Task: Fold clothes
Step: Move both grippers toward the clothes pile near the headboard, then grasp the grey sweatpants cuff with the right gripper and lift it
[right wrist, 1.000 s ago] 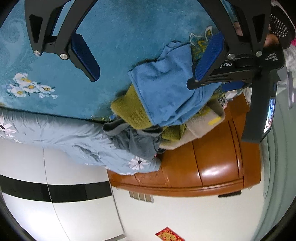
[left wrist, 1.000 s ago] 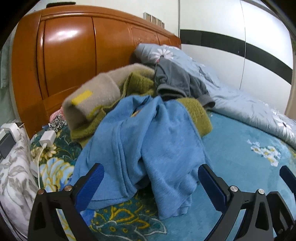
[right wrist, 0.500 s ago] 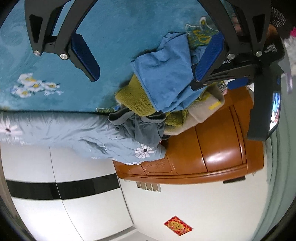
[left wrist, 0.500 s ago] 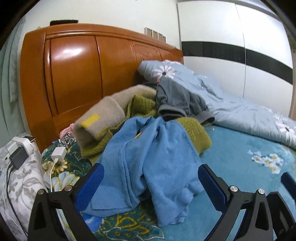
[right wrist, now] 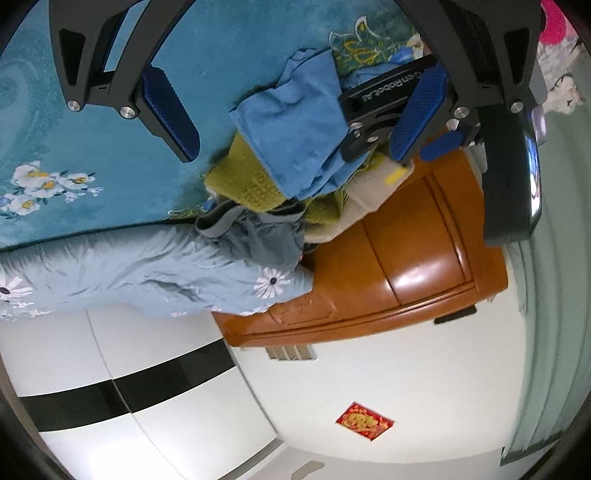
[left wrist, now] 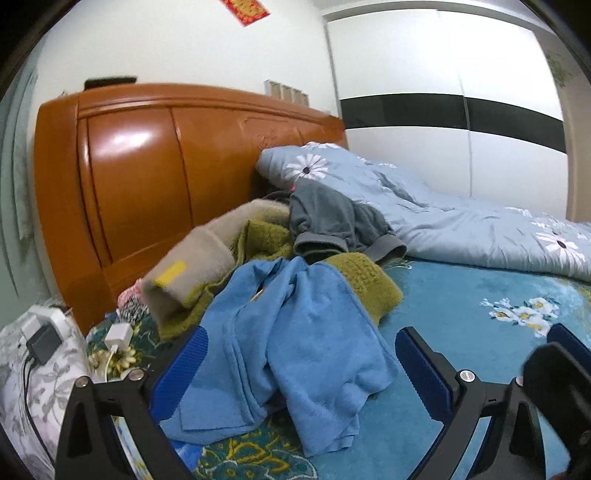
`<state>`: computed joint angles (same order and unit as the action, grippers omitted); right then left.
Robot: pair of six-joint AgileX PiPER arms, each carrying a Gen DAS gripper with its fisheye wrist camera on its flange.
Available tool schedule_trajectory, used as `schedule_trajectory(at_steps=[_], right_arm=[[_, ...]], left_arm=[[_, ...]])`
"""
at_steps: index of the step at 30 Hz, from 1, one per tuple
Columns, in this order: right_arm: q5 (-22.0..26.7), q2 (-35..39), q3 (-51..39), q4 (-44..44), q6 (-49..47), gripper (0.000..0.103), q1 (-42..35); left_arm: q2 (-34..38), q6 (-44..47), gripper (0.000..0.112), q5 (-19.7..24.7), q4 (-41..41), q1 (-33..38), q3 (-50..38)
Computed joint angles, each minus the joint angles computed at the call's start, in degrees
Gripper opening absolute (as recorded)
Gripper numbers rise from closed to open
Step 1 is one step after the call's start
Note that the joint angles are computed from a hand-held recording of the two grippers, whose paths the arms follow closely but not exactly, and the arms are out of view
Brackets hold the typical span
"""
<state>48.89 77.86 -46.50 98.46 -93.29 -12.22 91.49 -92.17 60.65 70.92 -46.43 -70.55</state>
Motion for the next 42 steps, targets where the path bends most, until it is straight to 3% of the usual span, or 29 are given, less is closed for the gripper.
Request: schedule_trajectory(at_steps=[5,10,15,20,25,31,34,37,42], right_arm=[[7.9,3.8,-1.8,-1.3,1.8,0.103,-2.4],[2.7,2.8,-0.9,-0.4,0.3,0.103,-0.3],[1.8,3.5,-0.9,-0.8,1.0,0.103,-0.5],[-0.7,4.8,-1.7,-1.8,3.0,0.103,0.1],[-6.1,5.9,-2.5,-3.0,4.1,0.103,2.0],[-11.4,10.4,-5.1,-6.4,7.5,0.103,4.8],[-12.0,13.6,-7.6,-9.7,10.5,0.103,5.9],[-11.6,16.6,-12.9,-13.0,13.6,0.103,6.5],[-13.4,27.4,-38.7,-38.7,36.8,0.103,13.3]], left_arm=[[-1.7,-2.3,0.103,-0.8,-1.8,1.6,1.5],[-4.4,-6.6,0.103,-5.2,-1.2,4.0,4.8],[-3.8,-7.2,0.103,-7.0,0.6,5.8,6.3],[-3.7,-10.0,0.103,-14.1,1.2,10.1,8.9],[-2.4,-14.4,0.103,-20.2,3.9,14.0,11.4],[0.9,-16.8,0.103,-31.7,5.3,21.0,12.5],[3.0,-17.2,0.103,-34.8,6.3,22.9,12.3],[4.2,-22.3,0.103,-32.0,11.1,22.2,13.0],[3.7,-26.3,0.103,-29.7,13.3,21.8,14.5]])
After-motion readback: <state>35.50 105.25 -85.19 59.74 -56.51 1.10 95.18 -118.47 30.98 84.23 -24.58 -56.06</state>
